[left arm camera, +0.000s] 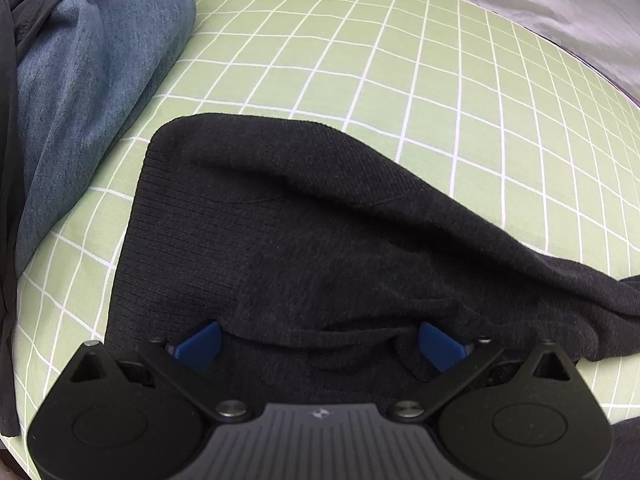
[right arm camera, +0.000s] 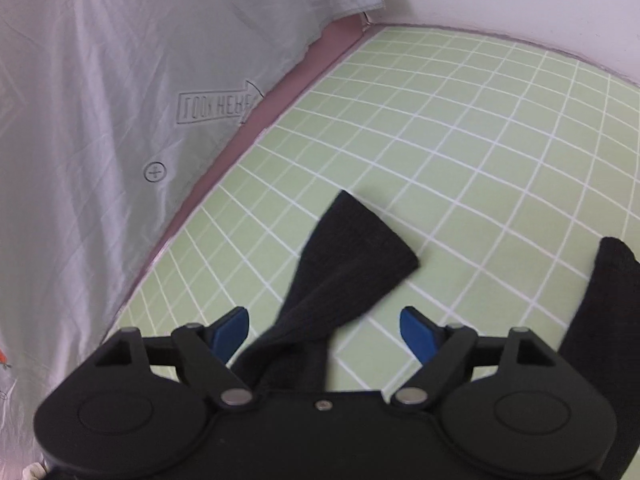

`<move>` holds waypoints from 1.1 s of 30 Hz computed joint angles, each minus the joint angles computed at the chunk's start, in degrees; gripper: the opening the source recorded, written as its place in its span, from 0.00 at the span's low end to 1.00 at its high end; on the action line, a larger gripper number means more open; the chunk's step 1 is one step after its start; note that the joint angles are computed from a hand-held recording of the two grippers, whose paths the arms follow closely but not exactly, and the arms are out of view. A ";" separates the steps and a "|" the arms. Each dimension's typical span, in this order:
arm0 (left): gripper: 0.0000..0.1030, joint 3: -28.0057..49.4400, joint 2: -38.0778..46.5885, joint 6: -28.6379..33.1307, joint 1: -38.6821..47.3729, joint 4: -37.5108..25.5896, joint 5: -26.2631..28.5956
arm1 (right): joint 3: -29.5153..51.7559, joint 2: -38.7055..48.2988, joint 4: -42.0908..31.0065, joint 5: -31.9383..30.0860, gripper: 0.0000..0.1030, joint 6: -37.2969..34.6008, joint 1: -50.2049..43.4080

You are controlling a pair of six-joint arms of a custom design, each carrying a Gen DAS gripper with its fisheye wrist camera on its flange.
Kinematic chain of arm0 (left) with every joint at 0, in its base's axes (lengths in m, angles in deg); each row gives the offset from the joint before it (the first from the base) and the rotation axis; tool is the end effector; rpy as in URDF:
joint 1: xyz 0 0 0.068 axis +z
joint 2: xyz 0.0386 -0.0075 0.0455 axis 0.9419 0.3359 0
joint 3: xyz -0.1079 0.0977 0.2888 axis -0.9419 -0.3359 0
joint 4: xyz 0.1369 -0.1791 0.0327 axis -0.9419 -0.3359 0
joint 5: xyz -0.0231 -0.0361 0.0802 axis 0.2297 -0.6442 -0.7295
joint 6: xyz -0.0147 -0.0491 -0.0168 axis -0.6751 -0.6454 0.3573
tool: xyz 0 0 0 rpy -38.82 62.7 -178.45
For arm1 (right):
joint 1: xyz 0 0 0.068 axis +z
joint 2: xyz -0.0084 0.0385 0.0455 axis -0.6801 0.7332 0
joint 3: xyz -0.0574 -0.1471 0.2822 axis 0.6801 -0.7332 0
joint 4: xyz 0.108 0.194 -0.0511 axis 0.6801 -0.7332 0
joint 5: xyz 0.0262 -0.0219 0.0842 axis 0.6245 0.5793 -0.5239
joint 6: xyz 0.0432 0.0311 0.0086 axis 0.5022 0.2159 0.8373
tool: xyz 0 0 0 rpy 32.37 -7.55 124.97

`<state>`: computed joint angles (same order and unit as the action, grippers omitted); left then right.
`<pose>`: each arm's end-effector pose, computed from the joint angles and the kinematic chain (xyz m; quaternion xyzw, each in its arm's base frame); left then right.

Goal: Fold clothes

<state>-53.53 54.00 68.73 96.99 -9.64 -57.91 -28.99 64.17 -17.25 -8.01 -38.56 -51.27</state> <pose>0.1567 0.0781 0.0671 -0.1239 0.9825 0.0413 0.1328 0.2143 -0.0333 0.0700 0.4587 0.8266 0.0924 0.3127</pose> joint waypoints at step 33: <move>1.00 1.39 -7.95 3.61 4.45 -10.22 0.90 | 19.21 -0.63 -17.75 10.65 0.09 -5.65 3.53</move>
<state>-52.14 46.05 72.34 101.44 -19.86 -57.01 -9.78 63.54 -35.01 2.64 -44.21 -47.74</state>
